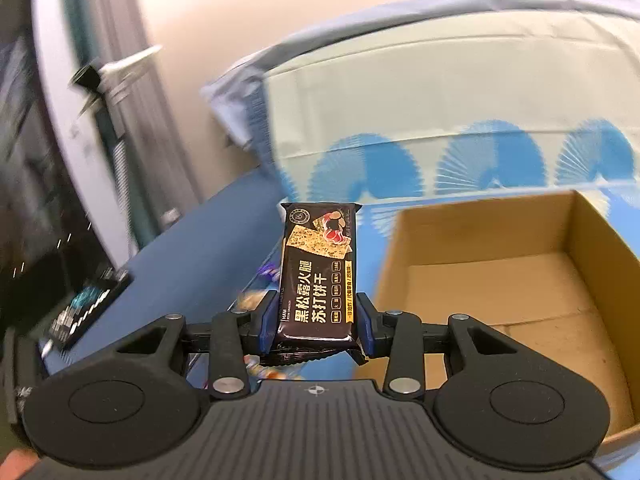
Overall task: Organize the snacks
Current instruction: 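Carry both packets over the box and release them inside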
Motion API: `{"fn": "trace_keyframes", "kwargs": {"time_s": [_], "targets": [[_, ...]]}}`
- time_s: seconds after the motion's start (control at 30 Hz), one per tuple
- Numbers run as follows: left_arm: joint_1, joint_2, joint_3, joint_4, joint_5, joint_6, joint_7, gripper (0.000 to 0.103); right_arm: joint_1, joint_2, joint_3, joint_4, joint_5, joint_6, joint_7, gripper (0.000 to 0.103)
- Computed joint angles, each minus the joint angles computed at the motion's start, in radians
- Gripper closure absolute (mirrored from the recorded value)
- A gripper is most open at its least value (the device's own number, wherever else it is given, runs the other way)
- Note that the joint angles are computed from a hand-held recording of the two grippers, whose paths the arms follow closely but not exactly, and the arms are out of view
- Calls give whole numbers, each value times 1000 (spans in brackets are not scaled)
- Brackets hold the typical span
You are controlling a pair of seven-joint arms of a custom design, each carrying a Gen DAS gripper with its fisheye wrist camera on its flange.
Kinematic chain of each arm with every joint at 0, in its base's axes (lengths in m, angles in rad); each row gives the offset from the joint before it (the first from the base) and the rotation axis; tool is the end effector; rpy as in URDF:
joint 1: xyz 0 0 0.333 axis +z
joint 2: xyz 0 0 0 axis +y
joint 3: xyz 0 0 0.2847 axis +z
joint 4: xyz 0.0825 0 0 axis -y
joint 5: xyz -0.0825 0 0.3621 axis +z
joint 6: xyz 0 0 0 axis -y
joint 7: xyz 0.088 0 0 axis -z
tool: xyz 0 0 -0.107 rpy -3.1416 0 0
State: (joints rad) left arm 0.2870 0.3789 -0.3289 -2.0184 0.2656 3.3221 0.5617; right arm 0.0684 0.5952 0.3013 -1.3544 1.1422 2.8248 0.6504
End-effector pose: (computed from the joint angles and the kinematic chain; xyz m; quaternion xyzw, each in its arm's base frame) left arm 0.6224 -0.0355 0.3745 -0.8180 0.3489 -0.4445 0.1079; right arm 0.7040 0.1651 0.4429 -0.6456 0.5323 -0.0890 0.5403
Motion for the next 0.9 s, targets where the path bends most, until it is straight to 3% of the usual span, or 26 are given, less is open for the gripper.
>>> {"fn": "trace_keyframes", "kwargs": {"time_s": [0.23, 0.37, 0.43, 0.47, 0.53, 0.6, 0.63, 0.8, 0.83, 0.9], "targets": [[-106, 149, 0, 306, -43, -93, 34, 59, 75, 81, -133, 73, -215, 107, 341, 62], [-104, 307, -117, 570, -64, -170, 167, 55, 82, 109, -174, 82, -307, 150, 475, 59], [-118, 384, -168, 700, -72, -205, 243, 46, 105, 119, -218, 81, -364, 180, 553, 49], [-143, 415, -167, 760, -71, -216, 272, 38, 108, 120, -225, 75, -381, 201, 573, 40], [-210, 439, -109, 835, -65, -236, 297, 32, 111, 117, -234, 58, -411, 240, 606, 36], [-274, 425, -21, 843, -59, -259, 291, 32, 144, 125, -295, 59, -462, 252, 683, 36], [-299, 414, 17, 832, -60, -268, 286, 32, 168, 123, -338, 47, -490, 252, 730, 36], [-466, 313, 287, 690, 5, -374, 170, 32, 347, 167, -665, 44, -653, 164, 1080, 36], [-488, 298, 318, 664, 29, -398, 144, 32, 367, 180, -709, 51, -677, 141, 1140, 36], [-487, 261, 326, 593, 51, -423, 115, 32, 378, 191, -747, 50, -705, 116, 1220, 36]]}}
